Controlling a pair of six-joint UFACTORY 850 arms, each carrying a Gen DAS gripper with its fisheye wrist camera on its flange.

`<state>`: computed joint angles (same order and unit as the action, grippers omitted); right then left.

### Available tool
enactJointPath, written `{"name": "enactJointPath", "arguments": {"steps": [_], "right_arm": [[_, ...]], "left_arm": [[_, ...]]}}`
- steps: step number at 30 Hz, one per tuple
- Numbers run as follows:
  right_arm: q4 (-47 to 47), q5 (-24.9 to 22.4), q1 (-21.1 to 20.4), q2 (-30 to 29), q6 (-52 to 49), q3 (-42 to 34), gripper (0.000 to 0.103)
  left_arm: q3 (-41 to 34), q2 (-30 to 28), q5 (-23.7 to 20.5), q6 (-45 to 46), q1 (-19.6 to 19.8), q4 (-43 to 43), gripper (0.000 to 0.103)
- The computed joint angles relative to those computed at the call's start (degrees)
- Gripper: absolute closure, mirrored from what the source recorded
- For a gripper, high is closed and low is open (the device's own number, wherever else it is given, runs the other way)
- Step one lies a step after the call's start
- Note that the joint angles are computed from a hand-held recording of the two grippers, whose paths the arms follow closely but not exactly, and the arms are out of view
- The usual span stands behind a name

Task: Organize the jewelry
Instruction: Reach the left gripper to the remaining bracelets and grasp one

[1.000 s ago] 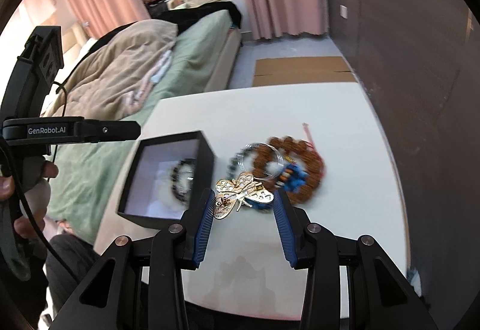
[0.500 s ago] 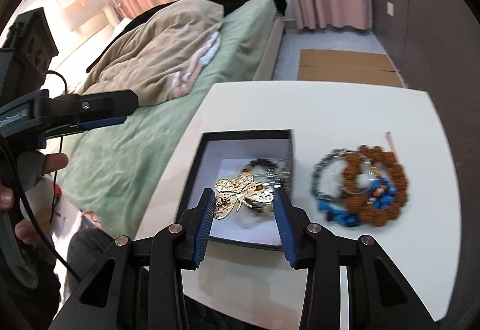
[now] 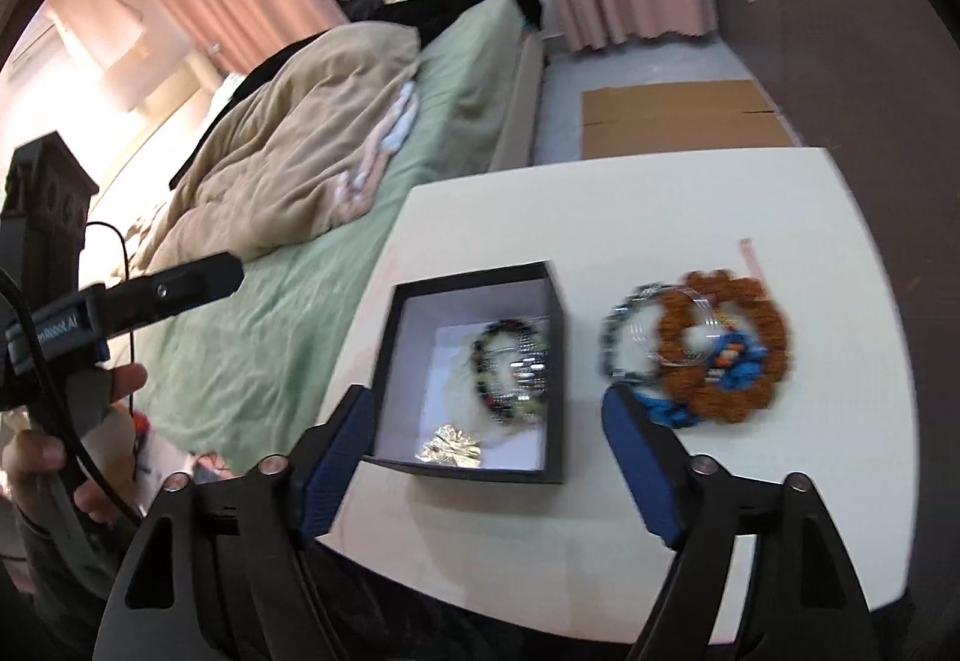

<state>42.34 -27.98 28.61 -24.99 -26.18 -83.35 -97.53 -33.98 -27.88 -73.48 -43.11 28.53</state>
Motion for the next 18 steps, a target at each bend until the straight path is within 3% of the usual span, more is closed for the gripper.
{"name": "enactJointPath", "arguments": {"steps": [6, 13, 18], "right_arm": [[4.08, 0.45, -3.21, 2.85, 0.61, 3.08, 0.000], [-1.82, 2.19, -5.25, 5.12, 6.73, 5.76, 0.000], [-1.88, 3.71, -6.52, 6.82, 5.60, 8.13, 0.000]], "left_arm": [[-3.76, -2.33, -0.56, 2.63, -0.80, -1.04, 0.018], [-10.89, -6.82, -2.04, 8.68, -1.66, -5.10, 0.018], [-17.94, -11.20, -3.38, 15.54, -2.09, -9.89, 0.019]]}}
